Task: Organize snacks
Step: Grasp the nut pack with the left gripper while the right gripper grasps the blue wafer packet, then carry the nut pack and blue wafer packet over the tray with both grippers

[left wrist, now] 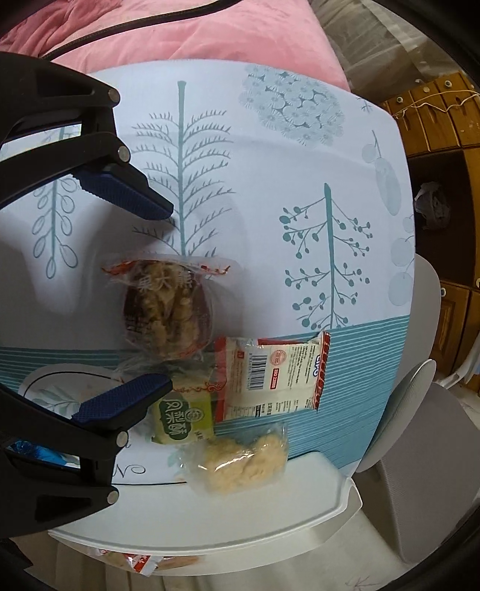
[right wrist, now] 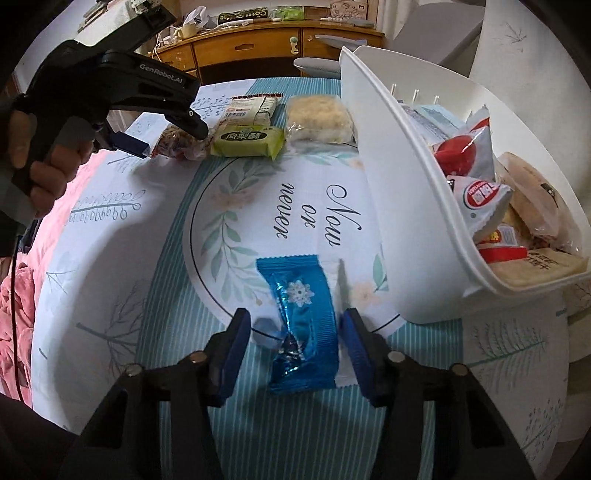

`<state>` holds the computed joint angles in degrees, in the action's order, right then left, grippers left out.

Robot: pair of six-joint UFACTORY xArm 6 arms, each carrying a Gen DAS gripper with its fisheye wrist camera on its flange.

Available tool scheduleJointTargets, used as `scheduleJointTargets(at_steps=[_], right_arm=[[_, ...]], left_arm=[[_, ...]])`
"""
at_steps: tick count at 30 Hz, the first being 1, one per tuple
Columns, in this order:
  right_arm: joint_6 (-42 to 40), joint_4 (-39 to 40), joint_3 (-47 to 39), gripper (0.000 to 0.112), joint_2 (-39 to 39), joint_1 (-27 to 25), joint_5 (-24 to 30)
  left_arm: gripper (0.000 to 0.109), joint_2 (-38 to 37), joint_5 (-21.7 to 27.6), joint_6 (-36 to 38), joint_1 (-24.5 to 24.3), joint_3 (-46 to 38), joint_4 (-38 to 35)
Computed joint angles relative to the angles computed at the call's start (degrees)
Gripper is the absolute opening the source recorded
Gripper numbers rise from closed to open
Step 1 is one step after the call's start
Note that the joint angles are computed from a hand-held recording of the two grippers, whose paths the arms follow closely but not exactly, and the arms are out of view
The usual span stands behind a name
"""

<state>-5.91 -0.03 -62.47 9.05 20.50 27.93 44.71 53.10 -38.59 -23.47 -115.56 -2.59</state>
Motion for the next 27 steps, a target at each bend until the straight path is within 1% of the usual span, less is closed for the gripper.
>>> scheduleJointTargets(at_steps=[3,4,5,6,7,8,9,14,17,20,23,27], right_arm=[[-0.10,-0.18,-0.37,0.047,0.37,-0.20,0.26],[-0.28,-0.10,-0.49,0.044,0.49,-0.27,0.30],[-0.47,-0.02,-0.58,0.038,0.57,-0.33,0.34],[-0.63,0.04,-0.78,0.036,0.71,-0.42,0.49],[-1.23,0.77,-0.89,0.036,0.77,-0.50,0.57],[-1.44,1.02,-0.87,0.036,0.74,-0.53,0.57],[-1.65,1.15,-0.87,0.036,0.76,-0.53,0.52],[-2.26,2.08,-0.82,0.033,0.55,-0.60,0.58],[-1.40,1.59,-0.88,0.031,0.28,-0.57,1.33],[-1.78,3.60,-0.80,0.030,-0.16,-0.63,2.23],[-1.60,4.81,-0.54,0.029,-0.77,-0.53,2.85],[-2.76,7.38,1.12,0.029,-2.79,-0.26,2.27]], left_arm=[[0.082,-0.28,-2.09,-0.15,-0.12,1.08,0.58],[0.078,-0.30,-2.39,-0.25,-0.16,1.19,0.98],[0.075,-0.53,-3.12,-0.45,-0.19,1.69,1.35],[0.068,-0.79,-3.92,-0.48,-0.17,2.24,1.17],[0.062,-0.98,-4.43,-0.67,-0.16,2.60,1.13],[0.059,-1.10,-4.82,-0.47,-0.13,2.79,0.76],[0.053,-1.14,-5.35,0.31,0.07,2.93,-0.16],[0.048,-3.55,-7.49,0.04,0.33,6.65,-0.81],[0.048,-5.53,-8.35,-0.47,0.45,9.44,-2.80],[0.048,-8.62,-10.24,-1.77,-0.11,13.85,-2.99],[0.048,-11.44,-10.88,-2.45,-0.76,17.44,-3.14],[0.048,-15.90,-12.16,-3.53,-1.69,23.20,-3.95]])
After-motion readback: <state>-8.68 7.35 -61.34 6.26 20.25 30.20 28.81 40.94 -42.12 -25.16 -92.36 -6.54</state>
